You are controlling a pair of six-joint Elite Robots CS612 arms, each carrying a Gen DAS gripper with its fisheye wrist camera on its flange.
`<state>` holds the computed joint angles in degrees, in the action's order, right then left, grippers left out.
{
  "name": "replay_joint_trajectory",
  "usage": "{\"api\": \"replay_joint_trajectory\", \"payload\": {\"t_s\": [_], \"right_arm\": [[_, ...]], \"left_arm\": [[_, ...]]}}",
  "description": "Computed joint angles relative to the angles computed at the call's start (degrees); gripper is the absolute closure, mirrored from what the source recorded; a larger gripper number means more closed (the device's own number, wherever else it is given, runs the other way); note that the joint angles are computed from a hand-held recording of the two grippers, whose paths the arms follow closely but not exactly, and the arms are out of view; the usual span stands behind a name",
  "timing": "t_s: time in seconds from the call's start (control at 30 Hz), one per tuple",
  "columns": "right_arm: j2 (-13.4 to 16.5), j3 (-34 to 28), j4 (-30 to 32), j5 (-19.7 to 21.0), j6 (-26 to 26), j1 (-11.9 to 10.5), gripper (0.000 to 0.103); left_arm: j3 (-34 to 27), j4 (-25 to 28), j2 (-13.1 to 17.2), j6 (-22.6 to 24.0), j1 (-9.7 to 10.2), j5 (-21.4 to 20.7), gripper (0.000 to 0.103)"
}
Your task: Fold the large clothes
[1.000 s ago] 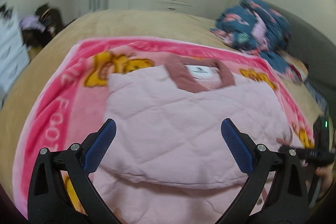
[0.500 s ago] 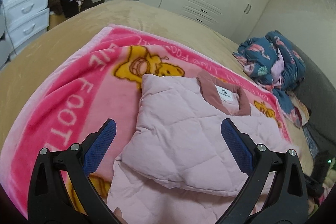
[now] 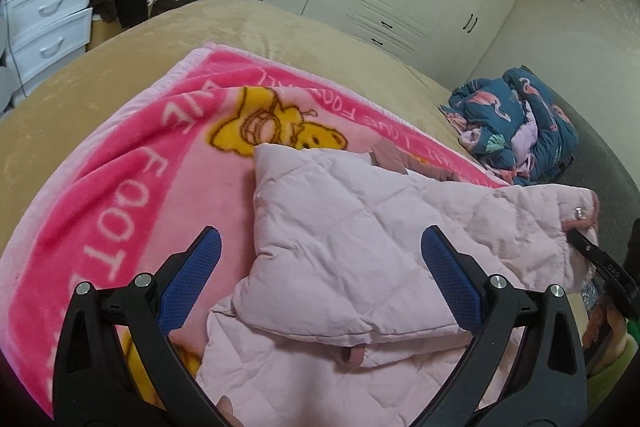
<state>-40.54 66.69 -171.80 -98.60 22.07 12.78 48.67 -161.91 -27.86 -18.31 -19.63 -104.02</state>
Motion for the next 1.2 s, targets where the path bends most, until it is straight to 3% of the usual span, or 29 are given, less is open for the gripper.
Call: {"api": "replay_joint_trajectory", "payload": {"t_s": [0.4,0.63,0.73,0.9,1.07,1.2], "right_arm": [[1.35,-0.33,2.8,-0.84,4.04,-0.03,0.086],[1.46,-0.17,3.94,-0.98,5.61,-0.16,0.081],[1.44,-0.06,4.18,-1.17,6.18,-0.15,0.076],[1.27,0.32,4.54,-2.35,7.77,-0.12,0.058],[0.84,1.52,3.6,-5.93,8.98,0.21,0.043],[0.68,2.04,2.51,-8.5,8.33,0.67,0.04]], "left_arm": [[-2.01,3.43,1.26,5.77,-1.66,-0.66,0.009],[-2.64,4.77,1.74,6.1,-1.9,-0.78,0.009],[-2.74,4.81,1.82,6.23,-1.91,-1.09,0.009],[-2.83,4.94,1.84,6.91,-2.11,-1.19,0.009],[-3.2,5.49,2.05,7.54,-2.28,-1.48,0.009],[-3.53,6.27,2.31,7.83,-2.36,-1.81,0.009]]}}
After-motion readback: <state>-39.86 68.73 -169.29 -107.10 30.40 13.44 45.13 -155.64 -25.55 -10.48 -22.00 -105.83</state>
